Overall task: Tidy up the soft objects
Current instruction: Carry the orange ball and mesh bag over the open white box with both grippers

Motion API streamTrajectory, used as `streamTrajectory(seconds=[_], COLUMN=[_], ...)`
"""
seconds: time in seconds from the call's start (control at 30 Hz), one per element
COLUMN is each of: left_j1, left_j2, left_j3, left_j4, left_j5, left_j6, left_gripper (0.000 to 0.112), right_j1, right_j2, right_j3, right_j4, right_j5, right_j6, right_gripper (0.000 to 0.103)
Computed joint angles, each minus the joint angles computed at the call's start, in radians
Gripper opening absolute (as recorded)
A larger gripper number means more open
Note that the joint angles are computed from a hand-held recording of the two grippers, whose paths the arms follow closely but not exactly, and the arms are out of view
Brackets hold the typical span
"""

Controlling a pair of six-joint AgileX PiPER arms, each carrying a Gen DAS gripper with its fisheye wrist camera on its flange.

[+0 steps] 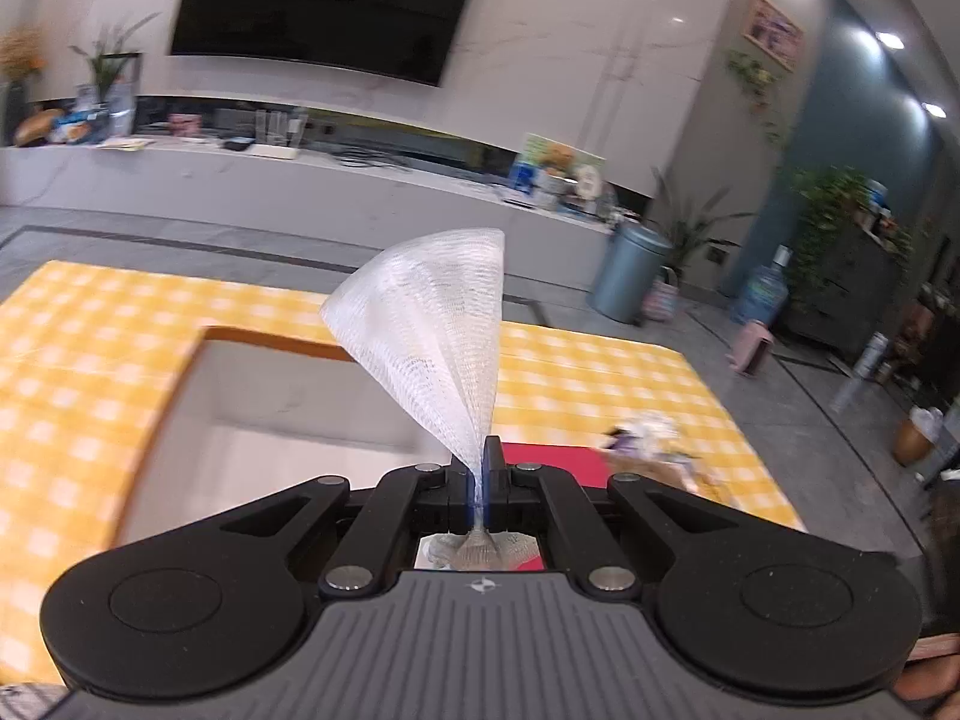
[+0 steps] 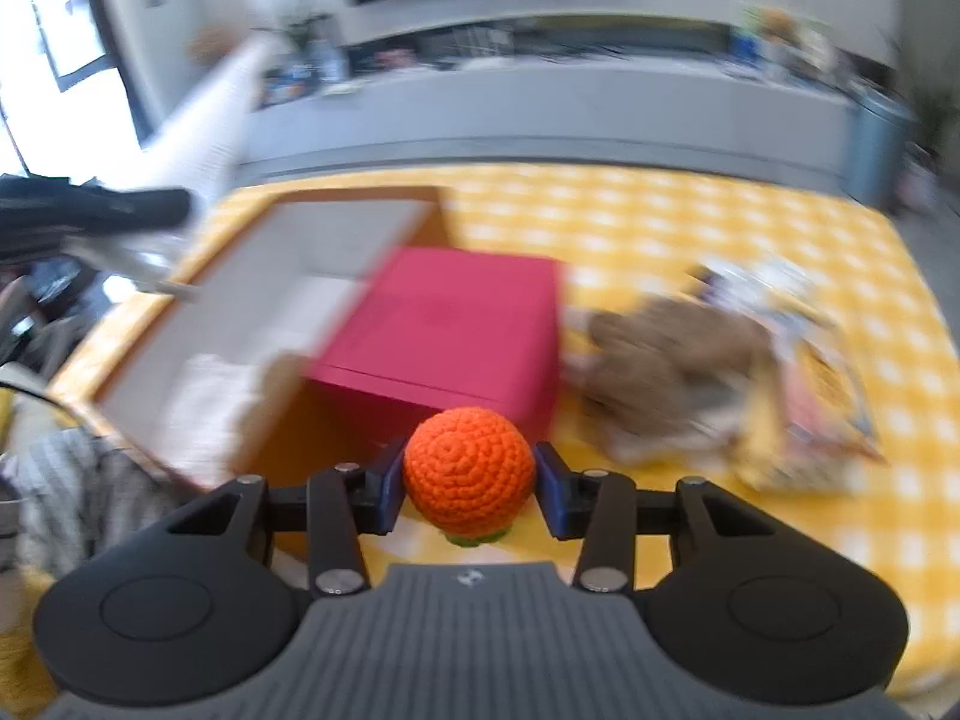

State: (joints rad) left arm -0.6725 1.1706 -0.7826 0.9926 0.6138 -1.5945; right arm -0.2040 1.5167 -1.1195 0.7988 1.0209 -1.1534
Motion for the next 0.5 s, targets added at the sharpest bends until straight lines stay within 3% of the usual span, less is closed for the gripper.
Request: streamTrajectory(seconds=[0.1,0.27,0.4,0.5], left_j1=[0.046,0.119,0.277,0.361], left_j2=[-0.034,-0.089,-0.144,-0.185], left_j3=[0.04,0.145,0.241,0.293], left_j4=[-0.001,0.101,0.108,0.125], left_j5=[-0.002,-0.017,-0.196,-0.298], left_j6=[-0.022,-0.14,-0.115,-0.101], left_gripper=[0.002,0.002,0.002,0.002], right_j1=[0.104,0.355,0.59,0.705], right_j2=[-0.03,-0.016,0.093,0.185], right_j3=[-0.015,-0.095,-0.209,-0.287], right_j4=[0.003,-0.104,-0.382,-0.566], right_j5=[-0.002,-0.114,-0.164,-0.148], right_j6=[0.043,0.213,0.413,0.519], right_gripper=[0.044,0.044,0.044,0.044])
